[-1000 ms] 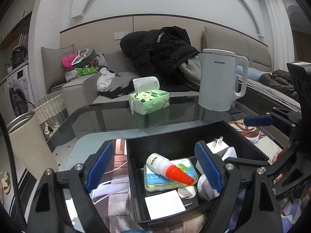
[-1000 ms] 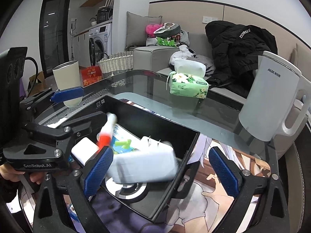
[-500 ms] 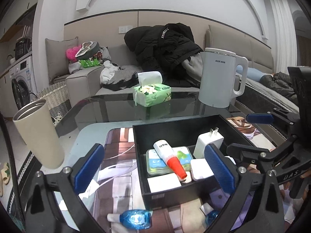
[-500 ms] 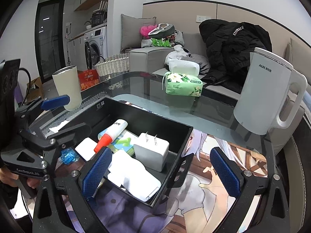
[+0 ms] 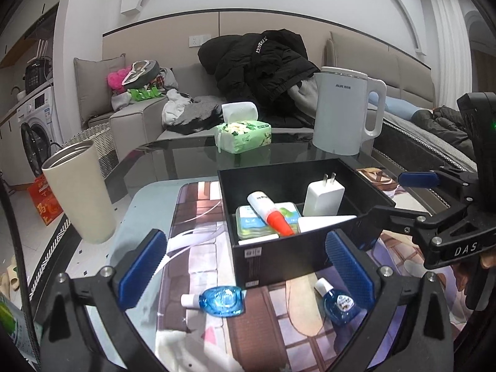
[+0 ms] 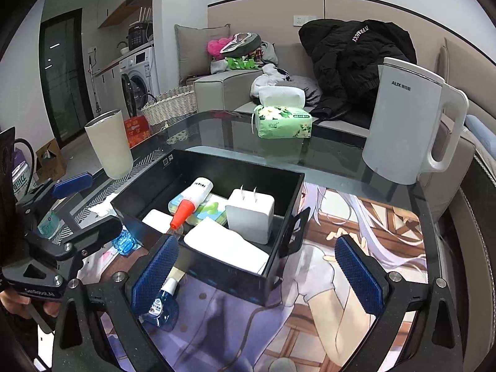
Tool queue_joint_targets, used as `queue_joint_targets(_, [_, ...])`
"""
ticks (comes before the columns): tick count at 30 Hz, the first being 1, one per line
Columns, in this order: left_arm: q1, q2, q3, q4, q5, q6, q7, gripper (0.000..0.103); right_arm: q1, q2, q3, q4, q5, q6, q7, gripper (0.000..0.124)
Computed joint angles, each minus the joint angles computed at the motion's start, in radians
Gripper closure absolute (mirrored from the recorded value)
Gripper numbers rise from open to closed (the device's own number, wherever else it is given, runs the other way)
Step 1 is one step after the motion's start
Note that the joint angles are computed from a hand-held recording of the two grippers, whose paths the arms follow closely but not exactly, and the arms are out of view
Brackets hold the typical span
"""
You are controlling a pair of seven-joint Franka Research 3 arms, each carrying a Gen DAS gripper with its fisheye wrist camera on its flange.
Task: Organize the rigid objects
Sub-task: 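Withdraw both tools and move them toward the blue tape dispenser and small blue bottle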
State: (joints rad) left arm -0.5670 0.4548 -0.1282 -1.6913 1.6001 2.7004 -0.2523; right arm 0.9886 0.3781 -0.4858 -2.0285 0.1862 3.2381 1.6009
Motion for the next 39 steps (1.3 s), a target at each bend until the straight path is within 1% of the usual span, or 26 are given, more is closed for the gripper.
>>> queue_joint_targets(5, [0.005,-0.020,-0.006,-0.037,-0.012,0.009,-0.009,0.000,0.040,-0.008,-0.026,-0.030,0.002,0.006,0.004,0.022])
queue_joint_targets(8, [0.008,-0.023,-0.013,-0.051,-0.044,-0.004,0.022,0.000,0.042,-0.019,-0.015,-0.051,0.007,0.007,-0.009,0.022])
queue_joint_targets(10, [0.007,-0.026,-0.012,-0.061,-0.038,0.002,0.012,0.000,0.044,-0.024,-0.010,-0.056,-0.005,-0.002,-0.029,0.022])
queue_joint_targets(11, [0.008,-0.028,-0.013,-0.066,-0.042,0.003,0.013,0.000,0.065,-0.022,-0.031,-0.058,-0.012,-0.003,-0.028,0.022])
queue_joint_targets(12, [0.008,-0.030,-0.015,-0.071,-0.047,0.000,0.019,0.000,0.072,-0.022,-0.038,-0.061,-0.014,-0.004,-0.028,0.022])
queue_joint_targets(14, [0.004,-0.037,-0.015,-0.081,-0.045,-0.015,0.018,0.000,0.017,-0.037,0.023,-0.064,-0.017,-0.016,-0.037,0.022])
queue_joint_targets(15, [0.004,-0.039,-0.017,-0.086,-0.045,-0.014,0.014,0.000,0.014,-0.037,0.025,-0.065,-0.023,-0.017,-0.031,0.022])
queue_joint_targets(17, [0.009,-0.042,-0.020,-0.094,-0.042,-0.004,0.001,0.000,0.031,-0.032,0.006,-0.067,-0.035,-0.031,-0.007,0.022])
queue_joint_targets(20, [0.011,-0.033,-0.025,-0.093,-0.056,-0.002,0.018,0.000,0.000,-0.036,0.040,-0.066,-0.061,-0.069,0.021,0.022])
queue_joint_targets(22, [0.010,-0.034,-0.023,-0.095,-0.056,0.005,0.017,0.000,0.018,-0.028,0.023,-0.061,-0.093,-0.100,0.052,0.022])
queue_joint_targets(24, [0.011,-0.037,-0.022,-0.098,-0.054,0.011,0.021,0.000,-0.004,-0.025,0.047,-0.054,-0.113,-0.118,0.064,0.022])
queue_joint_targets(27, [0.013,-0.039,-0.026,-0.105,-0.097,-0.006,0.071,0.000,-0.047,-0.025,0.093,-0.043,-0.142,-0.138,0.073,0.022])
queue_joint_targets(32, [0.023,-0.048,-0.022,-0.127,-0.125,0.012,0.082,0.000,-0.164,-0.017,0.224,-0.002,-0.157,-0.207,0.054,0.022])
queue_joint_targets(33, [0.024,-0.049,-0.022,-0.128,-0.132,0.010,0.088,0.000,-0.195,-0.015,0.258,0.004,-0.155,-0.211,0.041,0.022])
queue_joint_targets(34, [0.024,-0.047,-0.022,-0.128,-0.141,0.009,0.097,0.000,-0.206,-0.010,0.271,0.013,-0.167,-0.226,0.042,0.022])
queue_joint_targets(35, [0.025,-0.046,-0.021,-0.128,-0.149,0.008,0.106,0.000,-0.196,-0.008,0.261,0.019,-0.195,-0.242,0.065,0.022])
queue_joint_targets(36, [0.024,-0.046,-0.020,-0.128,-0.152,0.009,0.110,0.000,-0.174,-0.004,0.233,0.025,-0.233,-0.258,0.103,0.022])
queue_joint_targets(38, [0.023,-0.045,-0.019,-0.127,-0.163,0.006,0.130,0.000,-0.125,-0.001,0.167,0.030,-0.316,-0.285,0.195,0.022])
queue_joint_targets(39, [0.022,-0.045,-0.018,-0.126,-0.167,0.003,0.139,0.000,-0.092,0.002,0.123,0.035,-0.366,-0.300,0.252,0.022])
